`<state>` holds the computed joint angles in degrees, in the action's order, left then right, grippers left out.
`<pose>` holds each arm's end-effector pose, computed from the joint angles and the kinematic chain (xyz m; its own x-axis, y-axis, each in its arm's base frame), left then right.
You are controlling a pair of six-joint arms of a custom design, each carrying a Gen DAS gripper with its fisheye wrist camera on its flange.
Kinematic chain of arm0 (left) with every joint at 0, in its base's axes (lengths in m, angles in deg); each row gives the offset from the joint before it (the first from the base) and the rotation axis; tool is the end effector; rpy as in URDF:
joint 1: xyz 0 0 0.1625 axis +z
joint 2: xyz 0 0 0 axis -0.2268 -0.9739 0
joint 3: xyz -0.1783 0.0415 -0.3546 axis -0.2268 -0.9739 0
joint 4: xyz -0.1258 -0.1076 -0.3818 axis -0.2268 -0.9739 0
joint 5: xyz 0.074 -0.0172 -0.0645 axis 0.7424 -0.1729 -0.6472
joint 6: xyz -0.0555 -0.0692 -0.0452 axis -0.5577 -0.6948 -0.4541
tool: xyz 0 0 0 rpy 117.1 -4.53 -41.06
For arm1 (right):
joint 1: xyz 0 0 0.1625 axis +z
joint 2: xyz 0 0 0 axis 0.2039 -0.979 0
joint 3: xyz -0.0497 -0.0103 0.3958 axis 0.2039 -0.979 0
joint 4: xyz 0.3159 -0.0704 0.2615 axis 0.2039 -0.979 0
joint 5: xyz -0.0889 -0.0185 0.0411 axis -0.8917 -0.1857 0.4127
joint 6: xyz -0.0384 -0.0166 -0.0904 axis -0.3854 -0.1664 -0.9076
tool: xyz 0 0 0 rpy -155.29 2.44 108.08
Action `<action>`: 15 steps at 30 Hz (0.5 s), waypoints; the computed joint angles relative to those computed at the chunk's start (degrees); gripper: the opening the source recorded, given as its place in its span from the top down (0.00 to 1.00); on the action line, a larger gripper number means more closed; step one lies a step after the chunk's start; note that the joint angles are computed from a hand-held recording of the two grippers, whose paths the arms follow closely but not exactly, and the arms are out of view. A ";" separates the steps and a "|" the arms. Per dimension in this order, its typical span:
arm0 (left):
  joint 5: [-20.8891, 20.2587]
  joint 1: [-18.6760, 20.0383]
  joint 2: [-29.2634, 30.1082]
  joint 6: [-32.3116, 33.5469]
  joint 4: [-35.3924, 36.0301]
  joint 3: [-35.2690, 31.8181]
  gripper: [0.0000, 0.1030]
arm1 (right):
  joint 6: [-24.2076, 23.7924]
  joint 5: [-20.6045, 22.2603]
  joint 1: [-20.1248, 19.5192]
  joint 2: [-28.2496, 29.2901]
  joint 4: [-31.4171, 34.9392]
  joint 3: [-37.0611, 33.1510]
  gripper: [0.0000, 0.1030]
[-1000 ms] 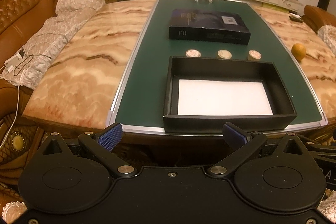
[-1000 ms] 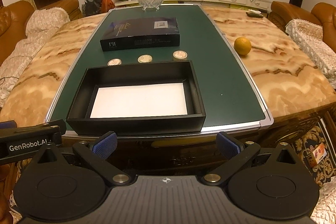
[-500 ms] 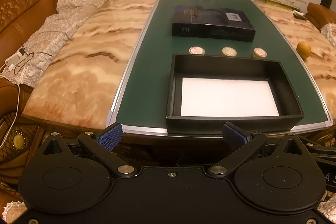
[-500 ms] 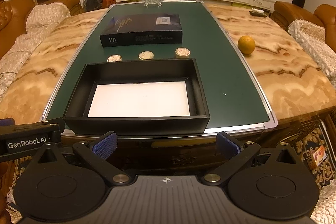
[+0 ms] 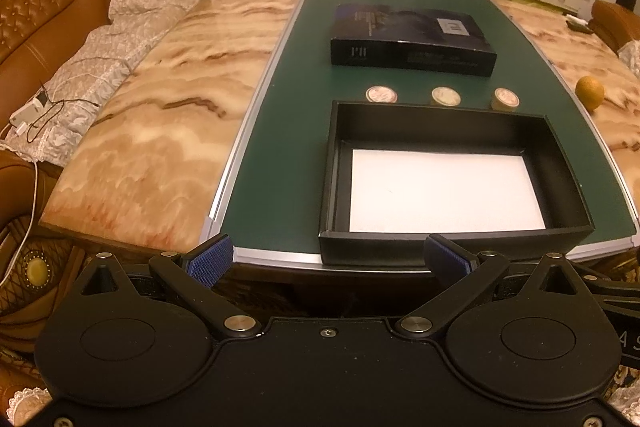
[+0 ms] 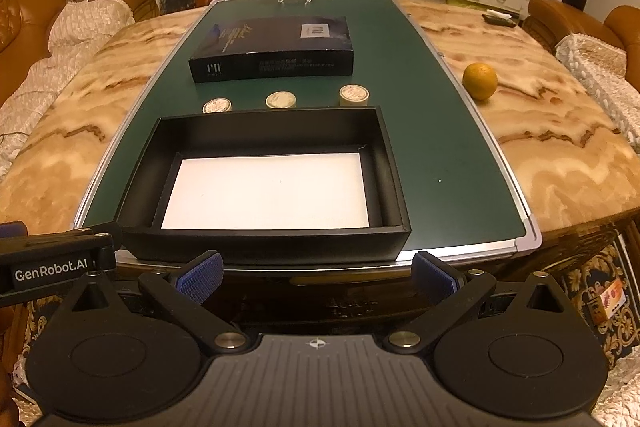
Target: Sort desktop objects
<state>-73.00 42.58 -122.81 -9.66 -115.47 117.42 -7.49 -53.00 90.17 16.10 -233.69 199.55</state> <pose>-0.2499 -0.3863 0.0495 -0.6568 0.0855 -0.7492 0.5023 0.7907 -0.3501 0.1331 -0.3441 0.1625 -0.7071 0.1927 0.6803 -0.3094 0.7808 -0.5427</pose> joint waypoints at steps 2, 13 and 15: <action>0.13 0.33 0.41 0.30 -0.08 -0.40 0.00 | -0.24 0.42 -0.40 0.05 0.19 -0.27 0.00; 0.80 2.18 2.50 2.00 -0.26 -2.64 0.00 | -1.42 2.12 -2.39 0.73 1.91 -2.23 0.00; 0.88 2.47 2.90 2.34 -0.43 -3.05 0.00 | -1.55 2.37 -2.69 0.89 2.02 -2.53 0.00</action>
<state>-72.12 45.05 -119.91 -7.32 -115.90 114.37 -9.04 -50.63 87.48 16.99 -231.68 197.02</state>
